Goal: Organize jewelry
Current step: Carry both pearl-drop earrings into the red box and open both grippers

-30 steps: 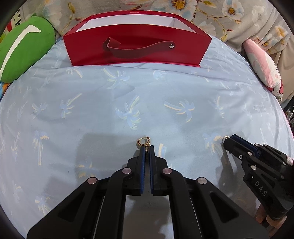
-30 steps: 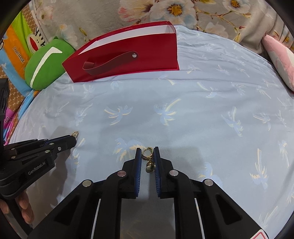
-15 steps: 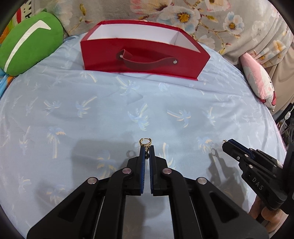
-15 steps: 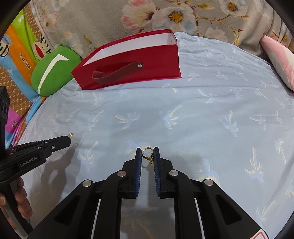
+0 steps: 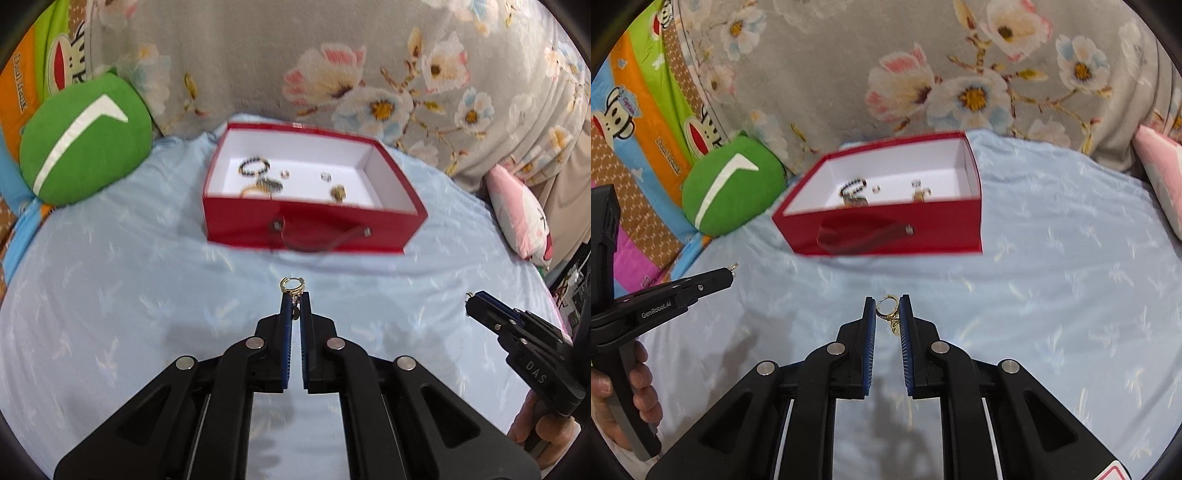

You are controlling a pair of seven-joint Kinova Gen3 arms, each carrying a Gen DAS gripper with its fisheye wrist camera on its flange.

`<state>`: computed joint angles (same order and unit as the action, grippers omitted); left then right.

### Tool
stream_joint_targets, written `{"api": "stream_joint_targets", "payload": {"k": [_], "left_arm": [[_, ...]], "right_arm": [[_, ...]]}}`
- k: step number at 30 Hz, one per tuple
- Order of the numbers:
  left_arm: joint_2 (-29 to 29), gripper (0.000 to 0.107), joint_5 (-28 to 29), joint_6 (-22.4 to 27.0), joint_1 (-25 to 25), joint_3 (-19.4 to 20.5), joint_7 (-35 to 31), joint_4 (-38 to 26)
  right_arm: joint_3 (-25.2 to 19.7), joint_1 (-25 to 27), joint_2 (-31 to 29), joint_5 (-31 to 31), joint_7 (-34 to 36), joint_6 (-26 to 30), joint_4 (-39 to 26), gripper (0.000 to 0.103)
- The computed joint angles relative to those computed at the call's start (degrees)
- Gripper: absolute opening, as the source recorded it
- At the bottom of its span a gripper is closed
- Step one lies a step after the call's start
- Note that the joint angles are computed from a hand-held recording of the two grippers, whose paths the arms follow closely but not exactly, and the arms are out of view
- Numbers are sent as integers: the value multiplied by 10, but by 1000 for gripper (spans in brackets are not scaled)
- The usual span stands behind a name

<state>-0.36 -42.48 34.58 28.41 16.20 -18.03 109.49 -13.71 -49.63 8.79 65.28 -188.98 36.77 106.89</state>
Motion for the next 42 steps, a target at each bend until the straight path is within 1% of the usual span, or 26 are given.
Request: {"api": "stream_joint_targets", "payload": {"k": [2, 3, 4, 5, 7, 9, 10, 11, 12, 13, 14, 17, 21, 25, 26, 29, 31, 32, 33, 35, 37, 38, 39, 40, 41, 42], "left_arm": [[6, 3, -11, 2, -5, -6, -13, -22], [9, 3, -17, 3, -7, -9, -20, -31], [15, 3, -22, 4, -10, -13, -31, -46], [21, 3, -20, 0, -13, -18, -49, -61], [37, 3, -21, -3, -18, -30, -76, -92], [59, 3, -8, -7, -21, -45, -113, -128], [74, 3, 4, -10, -25, -53, -136, -151], [89, 3, 19, -12, -21, -68, -157, -172], [108, 3, 34, -12, -27, -73, -180, -198], [124, 3, 51, -9, -40, -68, -203, -222], [141, 3, 69, -7, -51, -63, -226, -246], [199, 3, 99, 16, -48, -82, -274, -323], [278, 3, 121, 53, -42, -102, -319, -424], [344, 3, 154, 96, -35, -122, -355, -507], [360, 3, 163, 108, -34, -127, -362, -527], [391, 3, 188, 125, -29, -143, -377, -563], [408, 3, 201, 133, -23, -157, -386, -582], [415, 3, 208, 138, -21, -162, -393, -591], [424, 4, 211, 146, -20, -164, -397, -602], [437, 4, 230, 160, -14, -183, -410, -622], [431, 6, 224, 144, -3, -199, -399, -610], [432, 6, 219, 144, 3, -206, -398, -610], [436, 6, 221, 152, 4, -206, -400, -618], [441, 7, 222, 162, 4, -206, -403, -628], [445, 13, 223, 170, 5, -208, -403, -634], [447, 15, 221, 174, 8, -212, -399, -636]], "right_arm": [[34, -8, 4, -13, 42, -14, -27, 12], [43, -8, 9, -22, 65, -17, -43, 12], [42, 3, 17, -26, 88, -17, -63, 12], [31, 22, 26, -30, 111, -14, -84, 12], [-11, 73, 51, -42, 158, -1, -135, 12], [-59, 126, 79, -56, 205, 16, -188, 12], [-80, 152, 96, -59, 228, 15, -215, 12], [-90, 168, 114, -66, 251, 14, -241, 12], [-90, 177, 131, -78, 275, 12, -268, 12], [-97, 186, 148, -88, 298, 17, -294, 12], [-94, 190, 165, -100, 321, 17, -321, 12], [-52, 181, 215, -164, 391, 13, -400, 12], [-29, 188, 281, -257, 483, 33, -507, 12], [27, 167, 344, -350, 560, 88, -613, 12], [33, 166, 360, -368, 574, 103, -639, 12], [31, 168, 392, -380, 593, 130, -686, 12], [13, 172, 410, -368, 598, 150, -714, 12], [14, 171, 418, -370, 601, 159, -727, 12], [25, 165, 428, -375, 606, 173, -746, 12], [34, 162, 432, -380, 610, 177, -758, 12], [67, 152, 449, -415, 628, 200, -793, 12], [82, 149, 457, -437, 640, 214, -812, 12], [95, 147, 461, -451, 646, 220, -820, 12], [117, 142, 460, -474, 652, 216, -818, 12], [137, 139, 461, -496, 659, 218, -821, 13], [150, 137, 468, -512, 665, 228, -835, 13]]}}
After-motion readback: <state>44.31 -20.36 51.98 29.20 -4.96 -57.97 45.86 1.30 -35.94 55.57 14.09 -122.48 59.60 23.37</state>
